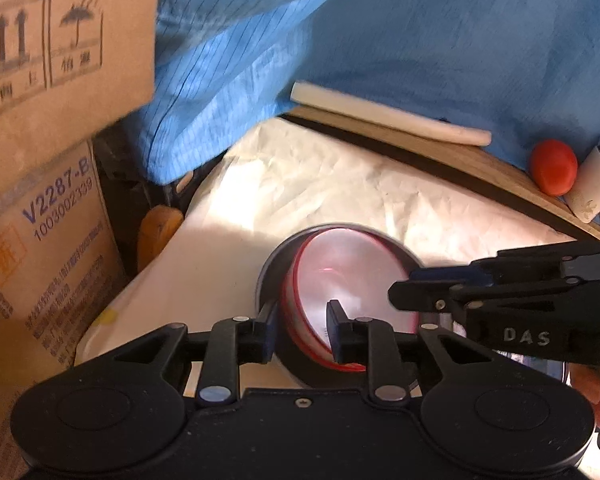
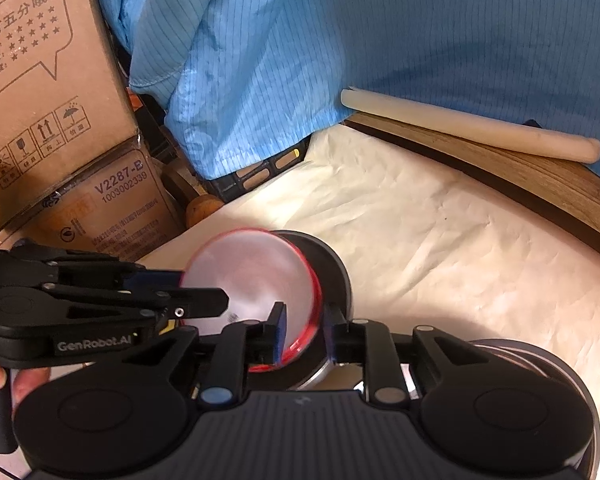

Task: Organize plates and bowls
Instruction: 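Lower the second white bowl into the white bowl inside the steel bowl, then open both grippers and release the second white bowl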

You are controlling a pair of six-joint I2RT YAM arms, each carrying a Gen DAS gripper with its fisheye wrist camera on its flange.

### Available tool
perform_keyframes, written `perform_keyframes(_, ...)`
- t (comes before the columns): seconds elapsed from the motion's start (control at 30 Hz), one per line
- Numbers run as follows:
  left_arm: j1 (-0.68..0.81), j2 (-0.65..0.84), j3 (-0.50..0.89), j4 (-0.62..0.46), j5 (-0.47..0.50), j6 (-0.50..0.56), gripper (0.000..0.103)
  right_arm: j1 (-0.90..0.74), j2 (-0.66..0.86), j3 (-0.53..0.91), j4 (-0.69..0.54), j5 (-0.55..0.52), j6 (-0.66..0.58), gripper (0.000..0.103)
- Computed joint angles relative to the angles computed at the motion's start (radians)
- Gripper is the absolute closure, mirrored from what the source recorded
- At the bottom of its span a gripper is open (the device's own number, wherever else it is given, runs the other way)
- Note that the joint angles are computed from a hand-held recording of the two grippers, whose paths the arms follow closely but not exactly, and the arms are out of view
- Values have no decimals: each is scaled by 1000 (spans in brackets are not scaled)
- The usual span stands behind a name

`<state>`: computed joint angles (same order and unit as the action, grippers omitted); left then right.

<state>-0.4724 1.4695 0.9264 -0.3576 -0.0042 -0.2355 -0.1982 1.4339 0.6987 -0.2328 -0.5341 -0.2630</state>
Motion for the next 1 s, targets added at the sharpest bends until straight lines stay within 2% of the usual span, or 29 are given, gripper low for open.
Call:
perform_keyframes(0.2,-2,-20,-23,16,9,-13,73,-15,-15,-12,5,-14,-1,77)
perform_keyframes(0.33,-1,-40,-42,36,12,-17,68,-36,-37,-26,11,-45,-4,69)
perform_keyframes(0.43,-3,-65,-66,59,9,-26,58,-54,-67,-42,15,-52,-9,60)
perform_keyframes(0.5,-15,-84,-84,76,-19,-37,45,-72,-85,-50,13,-64,-13,56)
perform_keyframes(0.57,-20,-105,-103,93,-31,-42,44,-97,-108,-59,10,-81,-17,47)
perform_keyframes(0.67,-22,-139,-134,115,-37,-59,33,-141,-134,-70,6,-115,-21,34)
perform_keyframes(0.7,-28,-151,-146,124,-51,-65,30,-157,-142,-71,0,-127,-26,32)
perform_keyframes(0.83,-47,-190,-186,156,-98,-76,20,-223,-170,-79,-24,-183,-54,15)
perform_keyframes(0.9,-51,-213,-211,180,-112,-93,10,-251,-187,-85,-33,-208,-67,10)
perform_keyframes(1.0,-68,-237,-243,211,-154,-122,3,-300,-213,-104,-35,-263,-93,2)
